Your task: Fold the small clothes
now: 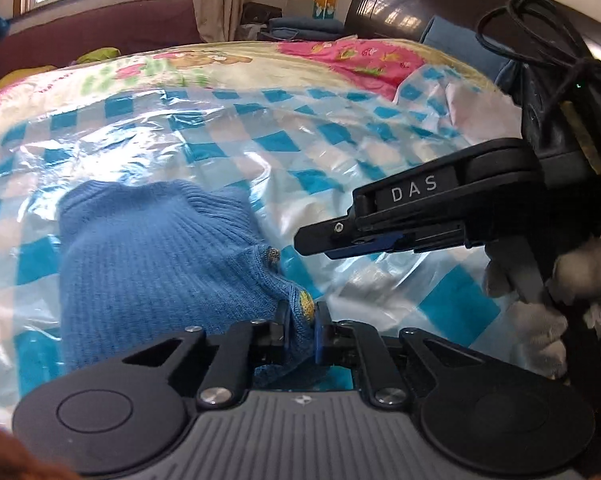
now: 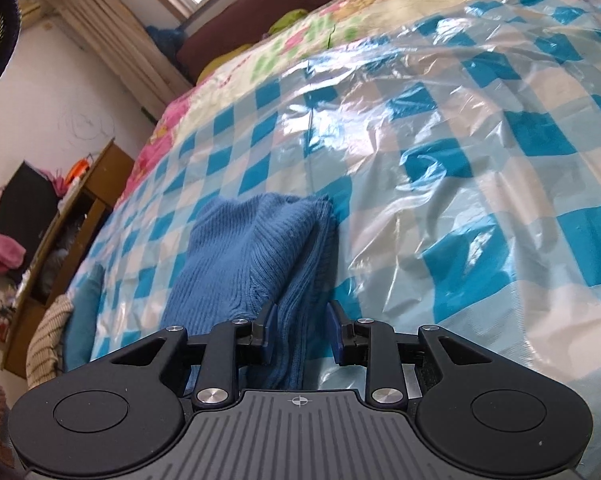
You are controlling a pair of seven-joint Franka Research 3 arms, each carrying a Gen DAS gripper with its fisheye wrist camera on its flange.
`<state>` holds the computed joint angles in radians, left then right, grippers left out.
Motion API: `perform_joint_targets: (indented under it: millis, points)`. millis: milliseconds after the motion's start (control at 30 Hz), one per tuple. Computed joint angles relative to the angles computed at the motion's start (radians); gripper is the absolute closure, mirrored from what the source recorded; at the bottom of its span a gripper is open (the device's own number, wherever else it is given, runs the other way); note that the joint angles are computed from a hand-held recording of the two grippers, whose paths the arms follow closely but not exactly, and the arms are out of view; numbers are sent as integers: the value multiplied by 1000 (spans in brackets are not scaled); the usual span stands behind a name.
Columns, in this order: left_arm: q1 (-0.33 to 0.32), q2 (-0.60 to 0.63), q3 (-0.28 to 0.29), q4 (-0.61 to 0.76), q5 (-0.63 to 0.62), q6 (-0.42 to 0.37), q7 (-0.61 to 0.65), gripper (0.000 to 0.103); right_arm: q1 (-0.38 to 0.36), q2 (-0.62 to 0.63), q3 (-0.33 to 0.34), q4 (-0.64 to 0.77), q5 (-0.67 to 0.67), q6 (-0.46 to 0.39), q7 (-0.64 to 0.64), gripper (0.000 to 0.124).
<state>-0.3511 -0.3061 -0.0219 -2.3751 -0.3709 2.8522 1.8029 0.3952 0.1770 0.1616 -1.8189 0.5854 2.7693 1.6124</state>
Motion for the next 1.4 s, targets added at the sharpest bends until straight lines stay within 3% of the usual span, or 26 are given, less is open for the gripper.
perform_joint_targets:
  millis: [133, 233, 300, 367, 467, 600, 800, 867, 1067, 1167, 1400]
  points:
    - [9, 52, -19, 9, 13, -26, 1, 86, 10, 9, 2, 20, -38, 5, -18, 96]
    - [11, 47, -21, 2, -15, -26, 16, 85, -12, 39, 49, 79, 61, -29, -176, 96]
    - [11, 41, -18, 7, -31, -41, 27, 84, -8, 75, 51, 133, 74, -82, -207, 96]
    - [20, 26, -23, 0, -28, -52, 23, 81, 8, 120, 33, 195, 30, -145, -173, 96]
    - [40, -10, -30, -23, -4, -72, -14, 76, 45, 144, -10, 221, -94, -175, -73, 98]
    - [63, -69, -37, -64, 47, -83, -82, 70, 78, 113, -43, 189, -231, -168, 34, 98]
    - [139, -157, -79, -122, 232, -57, -261, 56, 108, -6, -43, 57, -385, -97, 123, 95]
    - [172, -177, -97, -131, 308, -61, -317, 40, 113, -33, -34, 26, -416, -88, 143, 95]
    - [244, -247, -125, -187, 460, -52, -490, 17, 131, -99, -10, -57, -495, -58, 237, 95]
    - [279, -247, -148, -178, 533, -92, -573, 15, 143, -118, -2, -85, -577, -44, 301, 94]
    - [250, -269, -118, -198, 583, -142, -645, 11, 149, -137, 6, -127, -695, -32, 466, 89]
